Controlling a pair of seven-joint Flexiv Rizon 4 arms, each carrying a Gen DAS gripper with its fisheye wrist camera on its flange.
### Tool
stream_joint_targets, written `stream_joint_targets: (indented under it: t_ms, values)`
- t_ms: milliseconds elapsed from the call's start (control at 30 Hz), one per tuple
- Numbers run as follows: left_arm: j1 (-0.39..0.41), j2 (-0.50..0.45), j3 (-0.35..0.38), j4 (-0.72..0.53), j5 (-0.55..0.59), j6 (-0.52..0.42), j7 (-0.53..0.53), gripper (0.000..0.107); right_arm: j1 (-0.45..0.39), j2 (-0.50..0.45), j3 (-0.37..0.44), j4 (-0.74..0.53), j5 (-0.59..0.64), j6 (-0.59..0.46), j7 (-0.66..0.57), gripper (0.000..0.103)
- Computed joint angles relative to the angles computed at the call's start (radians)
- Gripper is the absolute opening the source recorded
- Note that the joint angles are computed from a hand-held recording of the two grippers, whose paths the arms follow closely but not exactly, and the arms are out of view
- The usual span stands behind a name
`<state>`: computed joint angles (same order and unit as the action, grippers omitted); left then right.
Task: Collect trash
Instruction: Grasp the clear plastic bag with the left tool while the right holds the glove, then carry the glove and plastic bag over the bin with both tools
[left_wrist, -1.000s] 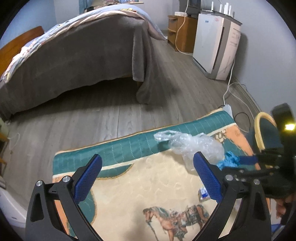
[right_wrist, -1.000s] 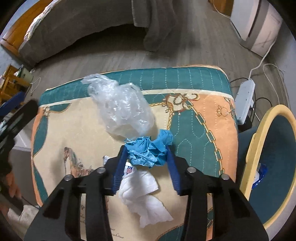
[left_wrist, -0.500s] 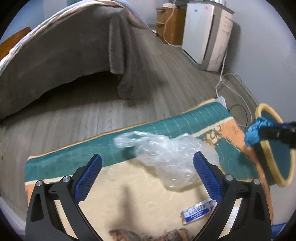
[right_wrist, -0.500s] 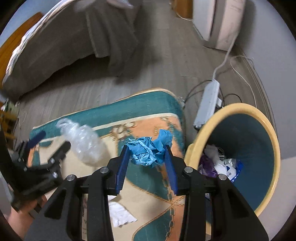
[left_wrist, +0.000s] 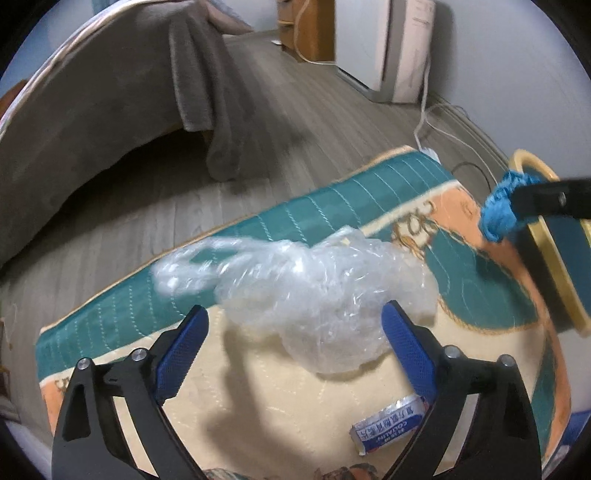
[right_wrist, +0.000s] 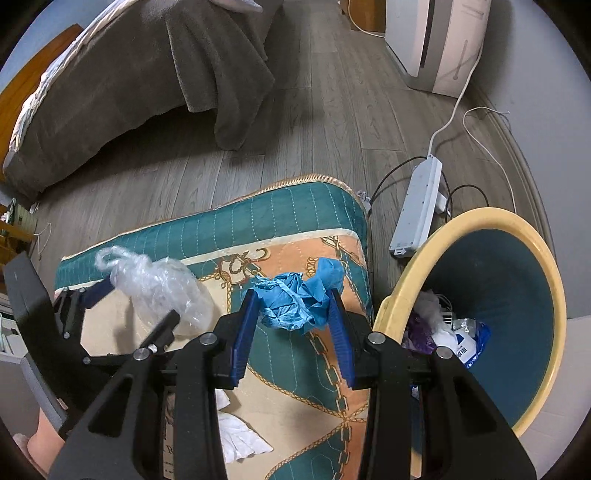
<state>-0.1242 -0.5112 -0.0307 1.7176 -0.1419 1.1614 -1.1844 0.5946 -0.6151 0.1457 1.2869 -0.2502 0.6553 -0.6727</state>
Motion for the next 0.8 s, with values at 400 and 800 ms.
stream_joint_targets:
  t_ms: [400, 800]
  values:
    - [0.032, 0.053, -0.056, 0.078, -0.072, 0.042, 0.132, 0.031, 0.011, 0.031, -0.003, 0.033, -0.022, 0.005, 0.018, 0.038]
    - [0.05, 0.196, -0.073, 0.211, -0.172, 0.123, 0.169, 0.028, 0.026, 0.096, -0.001, 0.098, -0.074, 0.027, 0.05, 0.038]
